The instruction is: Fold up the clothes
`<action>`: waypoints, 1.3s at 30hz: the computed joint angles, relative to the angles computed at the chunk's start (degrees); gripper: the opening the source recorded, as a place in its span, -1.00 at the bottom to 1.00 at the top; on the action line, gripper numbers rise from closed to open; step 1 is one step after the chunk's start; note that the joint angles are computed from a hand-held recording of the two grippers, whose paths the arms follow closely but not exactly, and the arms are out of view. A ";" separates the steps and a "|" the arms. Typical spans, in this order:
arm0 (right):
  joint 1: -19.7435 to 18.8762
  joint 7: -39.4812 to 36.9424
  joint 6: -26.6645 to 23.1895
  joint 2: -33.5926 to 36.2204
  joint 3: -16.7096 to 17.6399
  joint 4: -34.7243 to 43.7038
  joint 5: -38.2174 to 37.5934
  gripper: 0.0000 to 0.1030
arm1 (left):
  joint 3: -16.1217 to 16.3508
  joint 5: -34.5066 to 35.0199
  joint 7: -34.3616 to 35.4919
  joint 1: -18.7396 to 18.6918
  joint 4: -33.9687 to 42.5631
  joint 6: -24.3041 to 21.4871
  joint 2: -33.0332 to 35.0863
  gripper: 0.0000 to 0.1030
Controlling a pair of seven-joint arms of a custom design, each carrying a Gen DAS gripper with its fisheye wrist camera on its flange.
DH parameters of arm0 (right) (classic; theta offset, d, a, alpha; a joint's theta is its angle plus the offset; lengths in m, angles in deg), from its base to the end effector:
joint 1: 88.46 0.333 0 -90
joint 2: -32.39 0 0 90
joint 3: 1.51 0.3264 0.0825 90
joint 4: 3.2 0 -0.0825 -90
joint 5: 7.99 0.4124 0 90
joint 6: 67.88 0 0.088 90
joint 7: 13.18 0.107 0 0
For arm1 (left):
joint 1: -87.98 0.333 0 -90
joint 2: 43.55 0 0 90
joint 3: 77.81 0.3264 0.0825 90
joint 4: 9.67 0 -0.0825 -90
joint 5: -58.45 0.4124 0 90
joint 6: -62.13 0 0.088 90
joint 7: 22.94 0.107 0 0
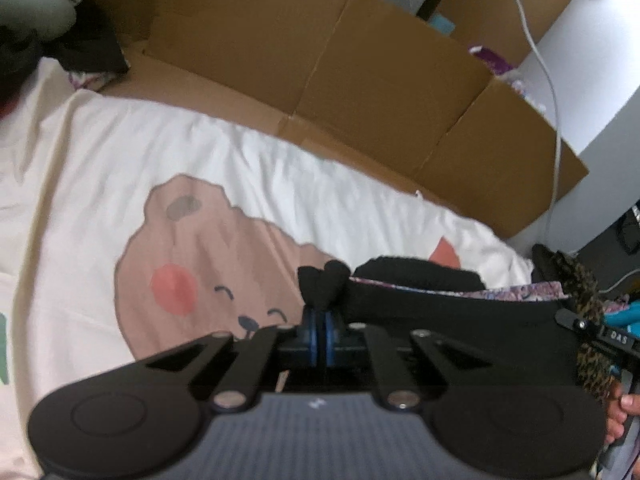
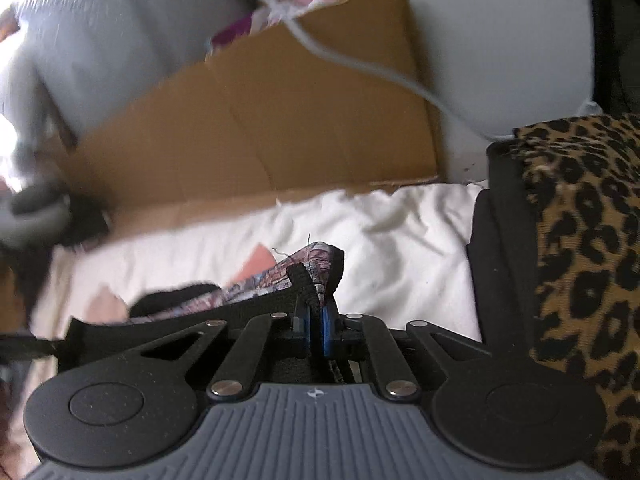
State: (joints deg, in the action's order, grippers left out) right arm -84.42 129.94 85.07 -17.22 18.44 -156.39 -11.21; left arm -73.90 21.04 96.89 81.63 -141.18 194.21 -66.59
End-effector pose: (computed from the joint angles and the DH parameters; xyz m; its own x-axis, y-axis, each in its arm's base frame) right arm 0.3352 0.1722 0.5677 -0.2798 -0.8851 -0.3719 -0.5804 0.4646 -0.6688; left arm 0.4896 -0.0300 0.5543 -0.3088 -0.8677 0.3896 -0.8508 0.0689 -0.5209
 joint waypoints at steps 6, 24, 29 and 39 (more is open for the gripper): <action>0.32 0.88 -0.31 -1.24 -0.56 0.81 1.04 -0.93 | -0.52 0.27 -3.42 0.49 1.35 -0.12 0.50 -0.91; -1.56 2.78 -10.64 7.36 -1.55 7.63 -2.88 -0.88 | -5.56 6.71 -9.66 0.78 7.36 1.93 10.42 -0.89; -0.48 0.86 -12.00 9.31 -1.80 8.93 -6.11 -0.52 | -5.27 7.22 -9.38 1.39 5.54 1.99 9.15 -0.65; -0.47 3.41 -11.32 10.50 -2.12 7.67 -7.74 -0.20 | -2.47 7.89 -7.60 3.17 3.13 -0.06 5.31 -0.28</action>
State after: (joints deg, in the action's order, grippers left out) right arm -84.89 133.36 73.75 -6.72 16.32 -148.72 -18.95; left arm -76.37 28.92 89.29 84.80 -138.05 194.15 -61.28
